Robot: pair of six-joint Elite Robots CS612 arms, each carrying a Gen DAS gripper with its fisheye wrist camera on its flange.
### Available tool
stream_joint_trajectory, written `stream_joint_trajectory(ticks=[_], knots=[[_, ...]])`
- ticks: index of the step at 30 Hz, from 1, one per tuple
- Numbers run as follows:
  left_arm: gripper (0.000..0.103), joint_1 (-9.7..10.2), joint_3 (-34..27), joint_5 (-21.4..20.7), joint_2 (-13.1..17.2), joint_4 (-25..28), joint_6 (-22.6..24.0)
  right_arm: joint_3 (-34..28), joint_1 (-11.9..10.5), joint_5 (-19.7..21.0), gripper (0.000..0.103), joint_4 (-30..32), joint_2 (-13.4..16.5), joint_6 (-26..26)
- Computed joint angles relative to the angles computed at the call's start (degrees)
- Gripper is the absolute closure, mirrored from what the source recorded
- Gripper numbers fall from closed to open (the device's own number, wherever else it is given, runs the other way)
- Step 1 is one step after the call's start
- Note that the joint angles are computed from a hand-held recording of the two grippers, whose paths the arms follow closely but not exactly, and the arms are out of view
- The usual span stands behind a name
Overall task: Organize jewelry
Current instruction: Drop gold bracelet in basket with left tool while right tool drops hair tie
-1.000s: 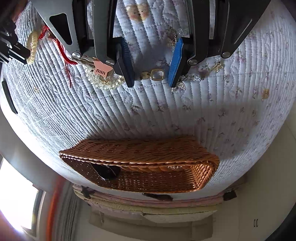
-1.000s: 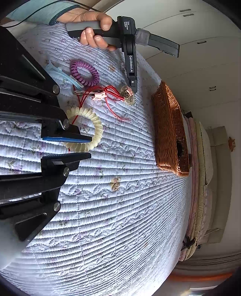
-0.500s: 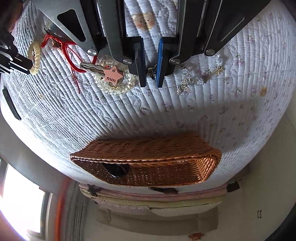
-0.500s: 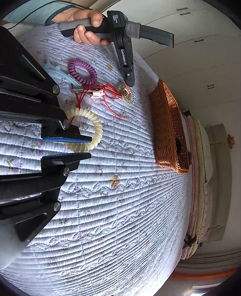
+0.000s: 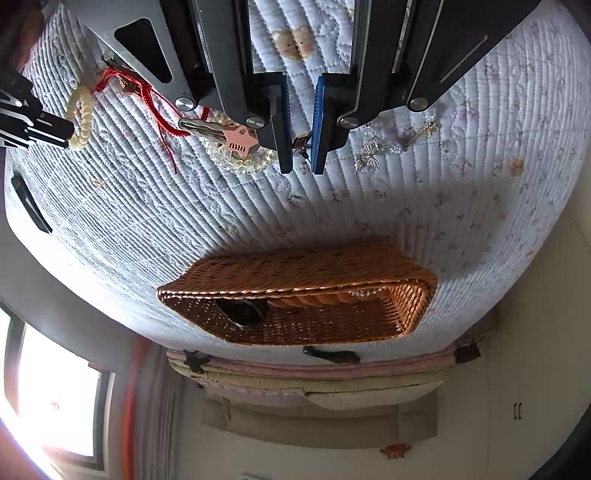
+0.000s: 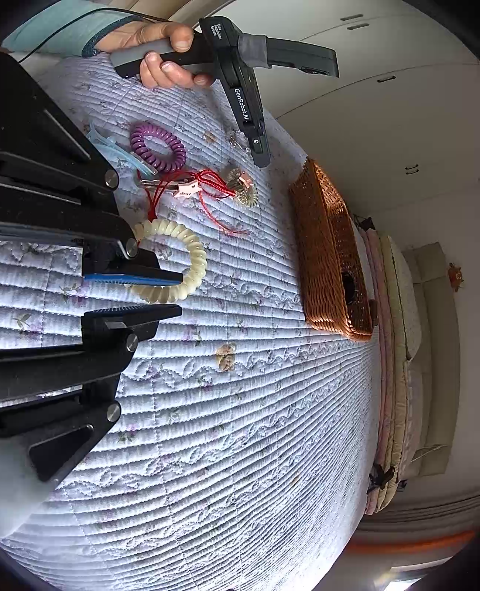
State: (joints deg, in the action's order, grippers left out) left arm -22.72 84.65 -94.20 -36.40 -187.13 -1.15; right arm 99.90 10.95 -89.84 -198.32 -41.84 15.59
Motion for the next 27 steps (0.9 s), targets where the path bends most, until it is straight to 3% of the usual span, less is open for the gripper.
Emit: stream_joint_trajectory(ticks=[9, 13, 16, 19, 20, 21, 27], knots=[[0.093, -0.45, 1.6, -1.1, -2.1, -5.5, 0.3, -2.8, 0.3, -2.1, 0.094, -1.2, -1.3, -3.4], [0.093, -0.31, -0.5, -1.8, -2.1, -5.6, 0.8, -6.5, 0.8, -4.4, 0.094, -0.7, -1.0, -8.0], [0.093, -0.1, -1.7, -2.2, -1.7, -4.9, 0.4, -7.5, 0.4, -4.3, 0.094, 0.6, -0.9, -7.8], [0.093, 0.01, -2.4, -2.9, -1.1, -4.1, -0.1, -6.1, -1.0, -0.8, 0.091, 2.2, -1.1, -5.6], [0.093, 0.04, -2.4, -3.4, -0.8, -3.9, -0.1, -5.5, -1.6, 0.7, 0.087, 3.2, -1.1, -4.2], [0.093, 0.03, -2.5, -3.6, -0.7, -3.6, -0.2, -5.0, -2.2, 2.3, 0.075, 3.8, -1.1, -3.3], [0.093, 0.01, -3.3, -4.4, 0.1, -2.0, -0.5, -7.0, -2.4, 3.1, 0.073, 15.0, 0.3, -3.8]])
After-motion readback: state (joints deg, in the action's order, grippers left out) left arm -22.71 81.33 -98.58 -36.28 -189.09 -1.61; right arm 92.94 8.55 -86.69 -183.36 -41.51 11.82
